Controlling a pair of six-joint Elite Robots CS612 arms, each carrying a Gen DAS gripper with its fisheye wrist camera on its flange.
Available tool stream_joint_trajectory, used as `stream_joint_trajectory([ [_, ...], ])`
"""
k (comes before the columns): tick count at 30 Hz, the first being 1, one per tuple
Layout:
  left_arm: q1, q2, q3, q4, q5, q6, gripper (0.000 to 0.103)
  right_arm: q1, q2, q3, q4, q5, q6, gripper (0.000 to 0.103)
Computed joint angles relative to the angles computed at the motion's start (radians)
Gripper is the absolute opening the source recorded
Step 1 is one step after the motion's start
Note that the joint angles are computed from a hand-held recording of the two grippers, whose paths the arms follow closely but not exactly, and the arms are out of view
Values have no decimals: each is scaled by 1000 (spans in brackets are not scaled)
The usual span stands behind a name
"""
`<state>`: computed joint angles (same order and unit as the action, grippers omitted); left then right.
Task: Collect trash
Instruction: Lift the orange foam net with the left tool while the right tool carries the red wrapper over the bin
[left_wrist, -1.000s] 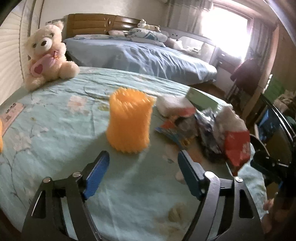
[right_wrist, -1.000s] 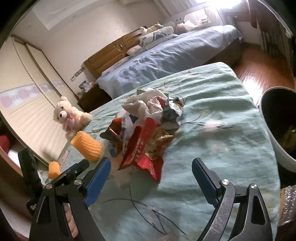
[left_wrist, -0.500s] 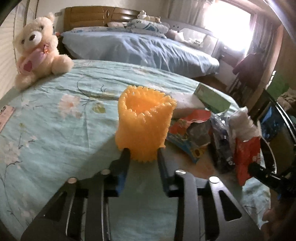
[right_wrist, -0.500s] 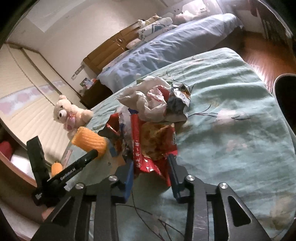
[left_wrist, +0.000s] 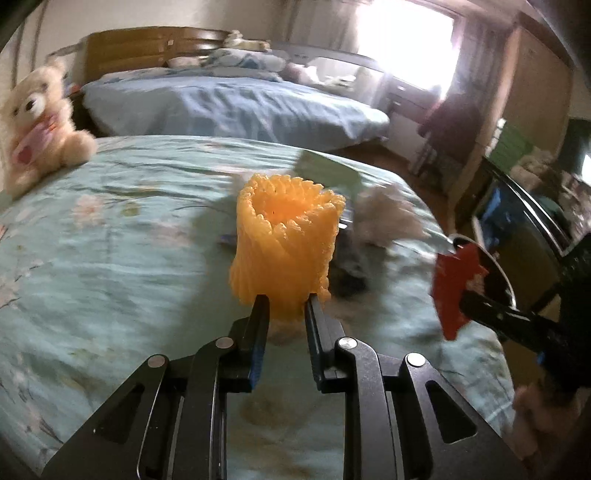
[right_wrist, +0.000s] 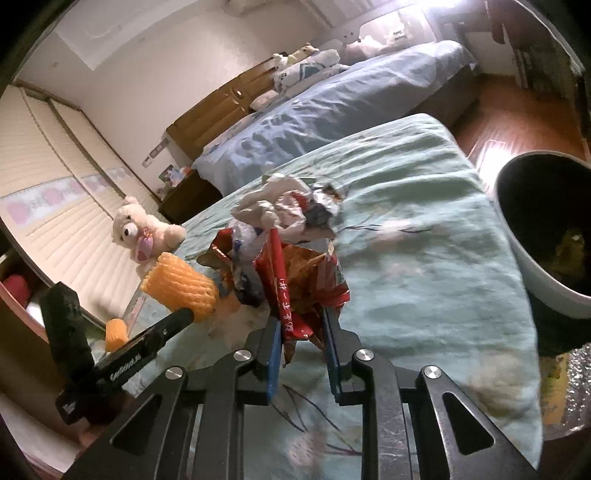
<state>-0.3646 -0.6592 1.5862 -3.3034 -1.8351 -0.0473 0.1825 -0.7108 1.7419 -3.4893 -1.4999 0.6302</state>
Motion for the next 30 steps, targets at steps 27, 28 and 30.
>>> stream_joint_trajectory([
  [27, -107, -38, 43, 27, -132, 172, 12, -58, -61, 165, -132, -95, 87, 14],
  [28, -110, -37, 42, 29, -134, 174, 12, -60, -62, 169, -136, -99, 90, 14],
  [30, -116, -37, 39, 34, -136, 181, 11, -65, -65, 180, -144, -103, 94, 14],
])
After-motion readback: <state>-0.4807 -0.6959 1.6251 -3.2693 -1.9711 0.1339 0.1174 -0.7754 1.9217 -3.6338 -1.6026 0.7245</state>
